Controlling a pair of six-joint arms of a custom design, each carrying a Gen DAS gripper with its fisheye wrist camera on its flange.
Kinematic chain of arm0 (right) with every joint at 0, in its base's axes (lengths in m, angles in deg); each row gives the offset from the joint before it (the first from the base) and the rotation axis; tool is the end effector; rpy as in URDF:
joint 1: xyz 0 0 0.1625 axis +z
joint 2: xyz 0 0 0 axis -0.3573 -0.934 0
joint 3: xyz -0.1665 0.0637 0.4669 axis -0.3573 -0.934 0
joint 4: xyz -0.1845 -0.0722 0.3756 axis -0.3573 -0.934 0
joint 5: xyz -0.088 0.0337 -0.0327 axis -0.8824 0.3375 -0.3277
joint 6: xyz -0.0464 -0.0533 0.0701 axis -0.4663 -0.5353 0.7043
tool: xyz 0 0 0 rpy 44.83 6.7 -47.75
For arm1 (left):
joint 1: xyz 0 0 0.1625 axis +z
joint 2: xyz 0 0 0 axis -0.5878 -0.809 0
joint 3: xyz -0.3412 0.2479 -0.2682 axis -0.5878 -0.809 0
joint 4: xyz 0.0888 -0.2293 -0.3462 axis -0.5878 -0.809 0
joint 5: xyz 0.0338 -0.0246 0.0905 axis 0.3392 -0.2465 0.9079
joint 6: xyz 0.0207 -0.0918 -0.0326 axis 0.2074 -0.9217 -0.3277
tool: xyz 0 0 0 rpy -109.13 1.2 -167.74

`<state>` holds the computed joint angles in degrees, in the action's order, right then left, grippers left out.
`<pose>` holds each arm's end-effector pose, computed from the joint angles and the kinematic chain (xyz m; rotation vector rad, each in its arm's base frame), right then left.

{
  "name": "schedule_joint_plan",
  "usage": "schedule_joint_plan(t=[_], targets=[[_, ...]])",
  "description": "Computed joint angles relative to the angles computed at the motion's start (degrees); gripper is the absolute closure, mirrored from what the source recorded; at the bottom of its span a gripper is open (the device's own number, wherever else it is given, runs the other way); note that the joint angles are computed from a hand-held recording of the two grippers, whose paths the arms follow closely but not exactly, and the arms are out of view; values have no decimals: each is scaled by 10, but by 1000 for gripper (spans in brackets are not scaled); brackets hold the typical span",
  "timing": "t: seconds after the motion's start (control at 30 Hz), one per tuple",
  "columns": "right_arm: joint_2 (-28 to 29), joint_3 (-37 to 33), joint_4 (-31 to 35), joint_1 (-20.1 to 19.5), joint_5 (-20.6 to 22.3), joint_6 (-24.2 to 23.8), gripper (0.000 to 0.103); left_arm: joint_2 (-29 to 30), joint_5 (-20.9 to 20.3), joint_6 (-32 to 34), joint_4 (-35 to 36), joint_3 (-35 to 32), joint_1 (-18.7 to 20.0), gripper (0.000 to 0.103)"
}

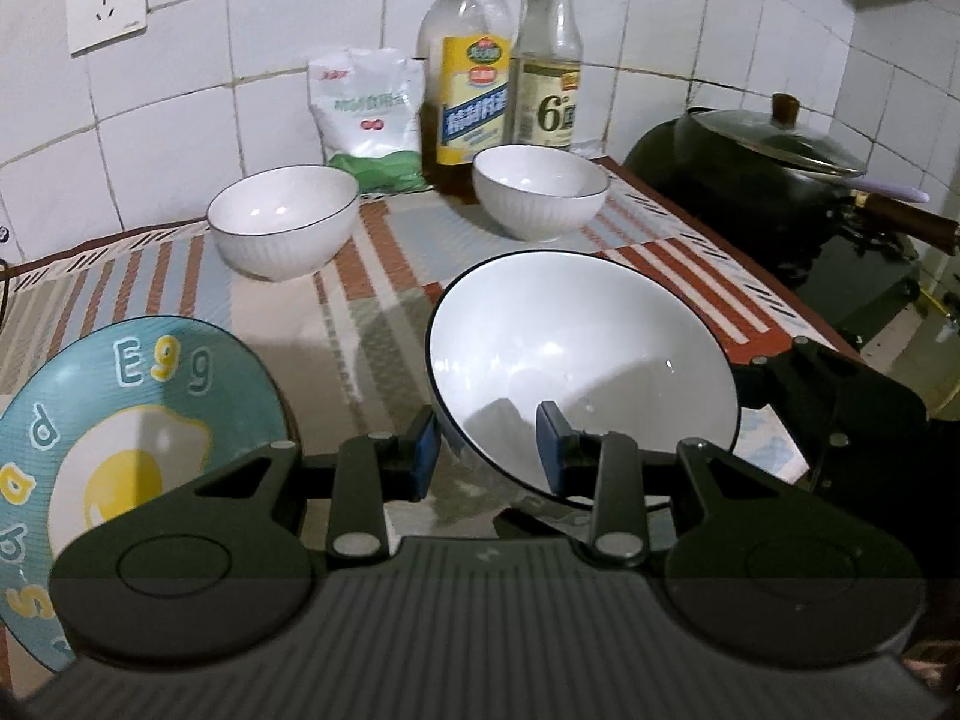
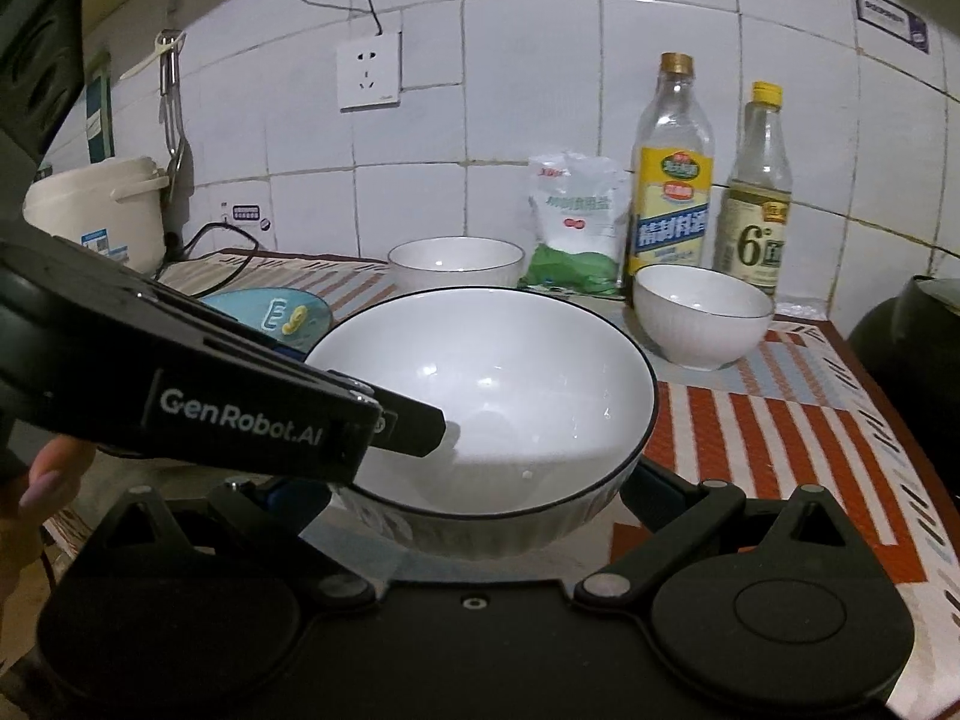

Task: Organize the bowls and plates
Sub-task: 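Carry the white bowl toward the plate stack and lower it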

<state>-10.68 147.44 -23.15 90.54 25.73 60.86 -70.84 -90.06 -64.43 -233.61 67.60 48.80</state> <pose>0.0666 -0.2827 0.1422 1.1420 -2.3026 1.0657 -0.2406 -0.2712 0.0395 0.7151 2.3291 -0.9518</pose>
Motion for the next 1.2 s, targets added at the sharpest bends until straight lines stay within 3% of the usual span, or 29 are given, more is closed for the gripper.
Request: schedule_joint_plan(t=[0.47,0.73,0.87,0.93,1.2], targets=[[48,-28,-10,17,22,33,0,13,-5,65,-37,-18,57,70],[66,-20,-44,14,21,15,0,23,-16,79,-61,-20,78,70],[58,-14,-38,-2,0,13,0,22,-36,86,-98,-8,79,56],[49,-11,-24,-16,-14,14,0,19,-35,82,-97,0,68,40],[-20,40,-6,-78,-67,-47,0,-21,-30,37,-77,46,15,36]])
